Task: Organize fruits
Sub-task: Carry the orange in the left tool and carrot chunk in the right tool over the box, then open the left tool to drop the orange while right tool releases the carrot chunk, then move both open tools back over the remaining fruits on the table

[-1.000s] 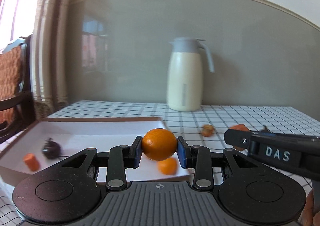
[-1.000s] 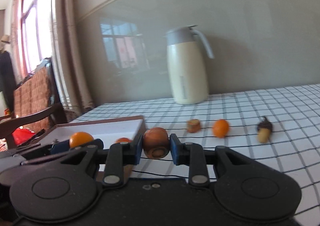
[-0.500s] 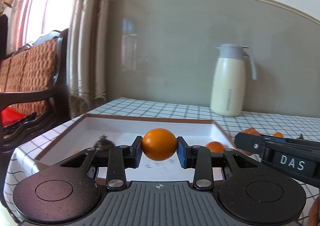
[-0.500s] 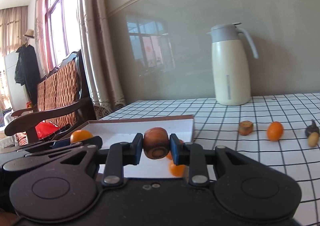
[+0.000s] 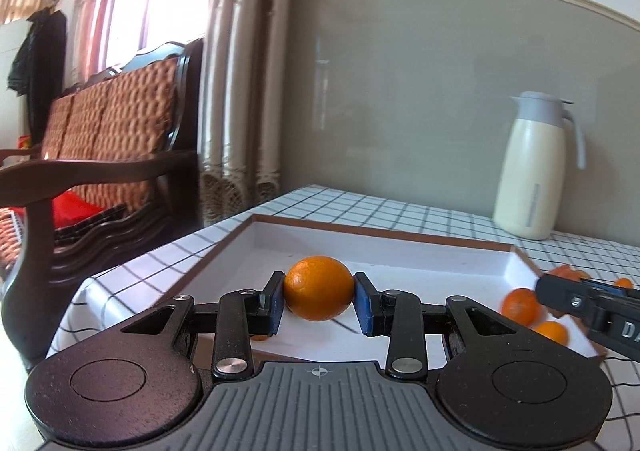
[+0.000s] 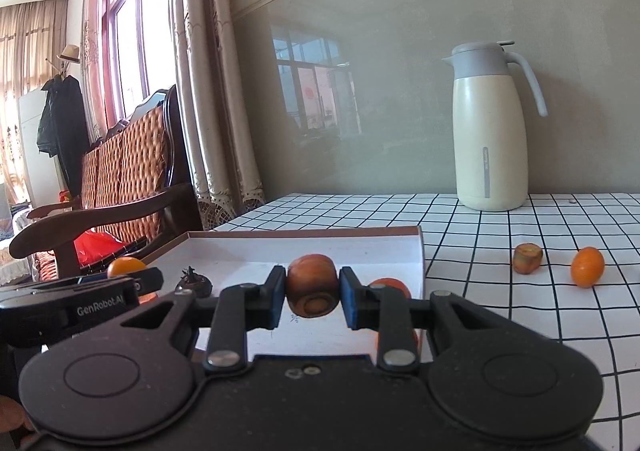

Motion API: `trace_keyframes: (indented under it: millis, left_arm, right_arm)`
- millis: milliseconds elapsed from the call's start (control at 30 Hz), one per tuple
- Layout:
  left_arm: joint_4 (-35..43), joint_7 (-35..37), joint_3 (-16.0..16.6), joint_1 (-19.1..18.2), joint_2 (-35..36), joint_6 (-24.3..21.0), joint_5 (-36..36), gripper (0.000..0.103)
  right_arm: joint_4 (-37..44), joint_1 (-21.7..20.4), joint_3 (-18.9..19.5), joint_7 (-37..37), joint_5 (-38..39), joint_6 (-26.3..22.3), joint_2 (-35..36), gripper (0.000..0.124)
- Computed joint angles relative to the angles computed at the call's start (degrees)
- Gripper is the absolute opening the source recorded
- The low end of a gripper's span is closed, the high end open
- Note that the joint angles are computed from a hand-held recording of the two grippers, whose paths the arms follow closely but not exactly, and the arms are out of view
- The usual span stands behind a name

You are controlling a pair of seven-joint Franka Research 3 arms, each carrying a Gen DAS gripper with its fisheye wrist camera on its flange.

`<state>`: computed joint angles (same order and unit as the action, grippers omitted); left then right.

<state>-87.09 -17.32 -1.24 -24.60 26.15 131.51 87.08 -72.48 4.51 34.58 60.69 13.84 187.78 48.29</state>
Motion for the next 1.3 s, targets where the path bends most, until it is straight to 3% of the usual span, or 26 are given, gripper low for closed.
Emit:
trace_keyframes:
  millis: [367, 633, 700, 767, 800, 833, 867, 933, 1100, 1300]
  left_arm:
    - [-0.5, 0.4, 0.1, 1.0, -0.1, -3.1, -3.2, 0.036]
    - [1.3, 4.2, -0.1, 1.7, 1.1, -3.7, -7.7, 0.036]
    - [1.8, 4.9, 0.0, 1.6, 1.3, -3.7, -9.1, 0.037]
    - [0.7, 2.2, 0.7, 0.8, 0.3, -3.7, -7.3, 0.060]
    - [0.2, 0.2, 1.2, -0.2, -0.2, -5.4, -5.3, 0.098]
    - [0.0, -1.9, 1.6, -1.6, -0.3, -8.4, -2.6, 0.103]
    - [-0.3, -3.1, 1.7, -2.4, -0.5, -10.1, -0.1, 0.103]
    - [-0.7, -4.1, 1.3, -2.6, -0.9, -10.4, 3.5, 0.103]
    - [0.9, -1.8, 0.0, -2.0, 0.2, -9.7, 4.0, 0.103]
    - [2.0, -0.2, 0.1, -2.9, 1.1, -10.5, 4.4, 0.103]
  right_arm:
    - [4.0, 6.5, -9.1, 2.4, 3.5, -2.7, 0.3, 0.020]
    - [5.3, 13.1, -19.4, 4.6, 7.4, -3.3, -0.4, 0.023]
    - [3.6, 12.8, -19.0, 7.0, 5.5, 1.1, -0.7, 0.047]
    - [1.2, 8.2, -12.4, 9.2, 1.1, 8.2, -0.5, 0.066]
    - [0.9, 7.5, -10.9, 7.8, 1.8, 11.9, -0.2, 0.079]
    - [0.6, 7.0, -9.9, 8.8, 0.3, 16.4, 0.4, 0.084]
    - [0.3, 6.2, -8.9, 10.2, -1.8, 20.1, 1.0, 0.096]
    - [0.2, 5.9, -8.9, 12.7, -4.0, 24.2, 1.7, 0.097]
    - [-0.4, 6.0, -11.4, 17.0, -6.1, 21.2, 0.6, 0.097]
    - [-3.2, 6.4, -14.1, 22.3, -7.3, 21.5, -1.4, 0.097]
